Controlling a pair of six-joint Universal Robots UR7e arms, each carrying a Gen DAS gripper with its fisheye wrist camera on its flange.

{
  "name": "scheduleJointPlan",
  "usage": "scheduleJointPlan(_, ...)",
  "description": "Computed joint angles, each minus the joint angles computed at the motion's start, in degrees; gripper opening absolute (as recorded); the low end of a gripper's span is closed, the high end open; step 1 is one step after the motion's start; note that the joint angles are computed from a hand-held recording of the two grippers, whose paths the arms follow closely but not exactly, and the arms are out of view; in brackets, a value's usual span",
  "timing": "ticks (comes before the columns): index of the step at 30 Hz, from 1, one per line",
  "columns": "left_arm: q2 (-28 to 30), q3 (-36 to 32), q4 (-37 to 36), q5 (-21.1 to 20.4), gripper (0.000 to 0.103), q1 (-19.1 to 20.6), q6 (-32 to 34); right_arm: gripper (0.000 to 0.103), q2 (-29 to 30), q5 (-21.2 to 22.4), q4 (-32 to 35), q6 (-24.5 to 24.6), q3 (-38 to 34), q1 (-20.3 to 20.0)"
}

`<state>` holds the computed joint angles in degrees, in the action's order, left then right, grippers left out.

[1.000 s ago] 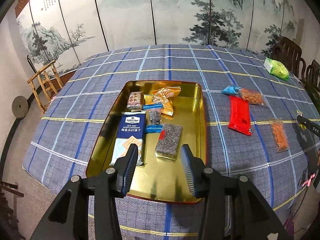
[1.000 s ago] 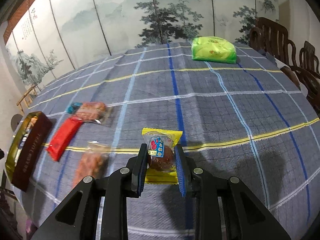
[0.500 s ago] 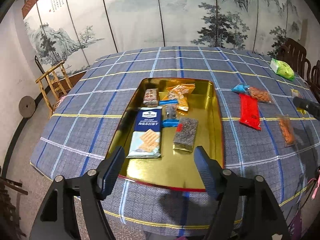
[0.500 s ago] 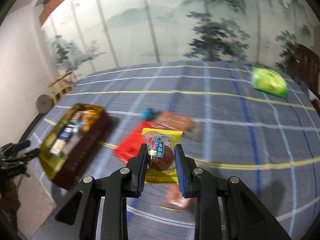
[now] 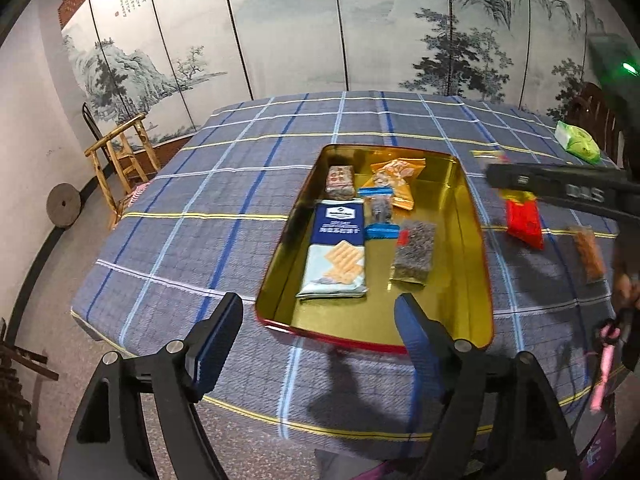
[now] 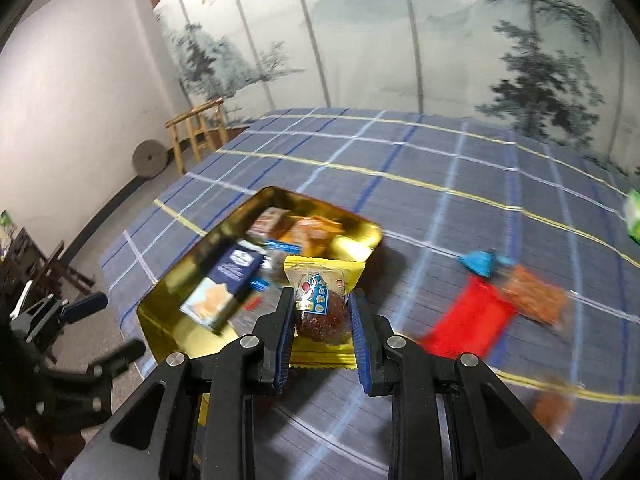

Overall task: Organize snacks
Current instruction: 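Carry the yellow-wrapped cake into the tin with the right gripper and release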

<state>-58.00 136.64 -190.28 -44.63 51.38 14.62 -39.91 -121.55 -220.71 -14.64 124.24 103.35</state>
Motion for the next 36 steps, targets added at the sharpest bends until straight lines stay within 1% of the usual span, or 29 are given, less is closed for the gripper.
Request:
scheduleJointPlan(5, -1.2, 0.7, -2.0, -0.4, 0.079, 0.7, 1.1, 0.028, 2.4, 0.9, 6.5, 1.4, -5.6, -0.4)
scheduleJointPlan(8, -1.5, 0.8, -2.4, -0.3, 0.08, 1.0, 1.8, 0.028, 4.2, 0.1, 9.0, 1.5, -8.7, -0.5)
scheduleJointPlan(11, -2.4, 0.7, -1.6, -1.8, 0.08, 1.6, 2.3, 0.028, 5.2, -0.1, 10.8, 2.0, -10.7, -0.7)
scheduleJointPlan(14, -2.0, 1.0, -2.5, -1.1, 0.08, 1.3, 3.5, 0.028, 6.1, -0.8, 12.3, 2.0, -12.6, -0.8)
scheduleJointPlan(22, -1.8, 0.7, -2.8, -1.4, 0.082, 2.0, 4.6, 0.028, 7.9, -3.3, 14.4, 2.1, -15.7, -1.2)
scheduleJointPlan(31, -1.4, 0.0, -2.0, -1.2, 0.085, 2.8, 4.3, 0.029, 8.7, -4.0, 15.3, 2.5, -16.9, -1.7)
scheduleJointPlan(36, -1.5, -0.1, -1.4, -1.0, 0.086, 2.9, 4.2, 0.029, 9.4, -4.8, 14.8, 1.7, -17.6, -1.6)
